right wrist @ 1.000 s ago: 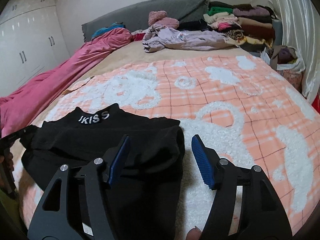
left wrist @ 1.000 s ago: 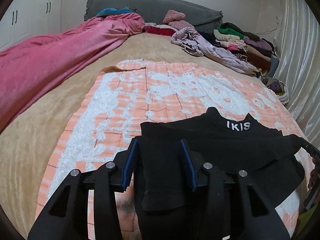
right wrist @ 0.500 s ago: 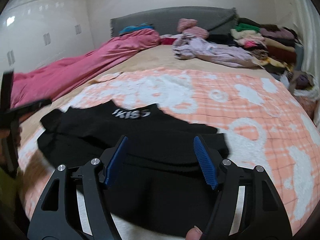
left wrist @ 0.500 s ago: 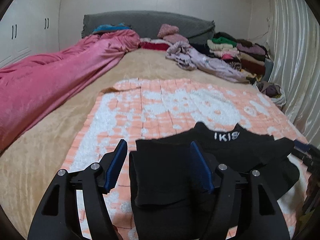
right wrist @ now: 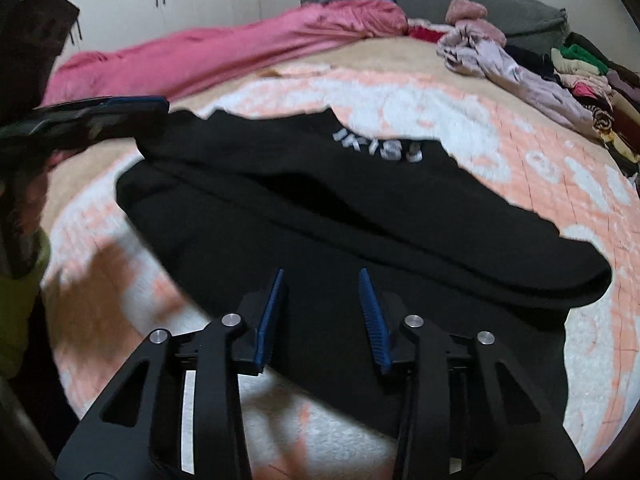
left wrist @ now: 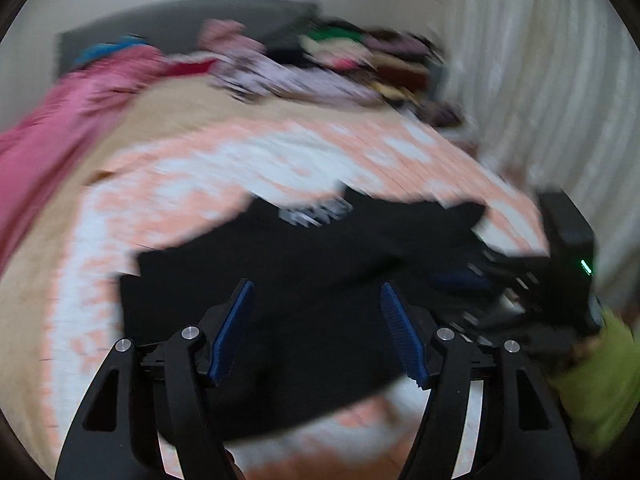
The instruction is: Fold small clothes
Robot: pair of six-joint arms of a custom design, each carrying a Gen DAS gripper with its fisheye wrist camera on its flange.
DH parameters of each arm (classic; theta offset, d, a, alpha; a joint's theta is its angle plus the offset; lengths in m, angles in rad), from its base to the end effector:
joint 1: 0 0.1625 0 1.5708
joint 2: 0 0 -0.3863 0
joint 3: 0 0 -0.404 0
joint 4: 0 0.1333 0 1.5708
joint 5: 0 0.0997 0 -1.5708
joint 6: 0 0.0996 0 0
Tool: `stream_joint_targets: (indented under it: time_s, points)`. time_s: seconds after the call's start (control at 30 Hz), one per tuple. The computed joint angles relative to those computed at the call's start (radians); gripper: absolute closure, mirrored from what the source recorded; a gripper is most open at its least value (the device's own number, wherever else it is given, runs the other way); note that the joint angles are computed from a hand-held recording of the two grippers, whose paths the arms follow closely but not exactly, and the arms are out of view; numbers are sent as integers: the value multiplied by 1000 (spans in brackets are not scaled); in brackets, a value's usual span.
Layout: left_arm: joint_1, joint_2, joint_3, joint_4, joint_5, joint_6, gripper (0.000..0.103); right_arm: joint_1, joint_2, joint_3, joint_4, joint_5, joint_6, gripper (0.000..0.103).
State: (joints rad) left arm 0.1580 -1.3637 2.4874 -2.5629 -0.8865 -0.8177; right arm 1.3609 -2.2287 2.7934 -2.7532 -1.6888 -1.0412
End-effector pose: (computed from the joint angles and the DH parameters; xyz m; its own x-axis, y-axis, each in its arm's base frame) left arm -0.3077 -0.2478 0.0867 -0.7416 0.4185 -0.5243 0.6404 0.6745 -0.3675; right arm 0.0681 -0.2636 0.2291 -0.6301 -0.5499 0.5483 -0.7401 0.6389 -0.2098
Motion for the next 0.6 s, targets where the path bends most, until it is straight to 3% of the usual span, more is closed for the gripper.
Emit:
stream_joint_targets:
  time_s: [0.07,0.2,0.37,0.6]
  points:
    - [15,79,-10,-75,-68,68,39,-13,22,-4,-20,6,9,75]
    - [52,197,-32,-117,-123,79,40,-37,35,-9,-53,29,4,75]
    - [50,269,-39,-135,-66,93,39,-62,87,-40,-89,71,15,78]
    - [91,251,-57,-133,-4,110,38,-70,133,-75,-129,105,32,77]
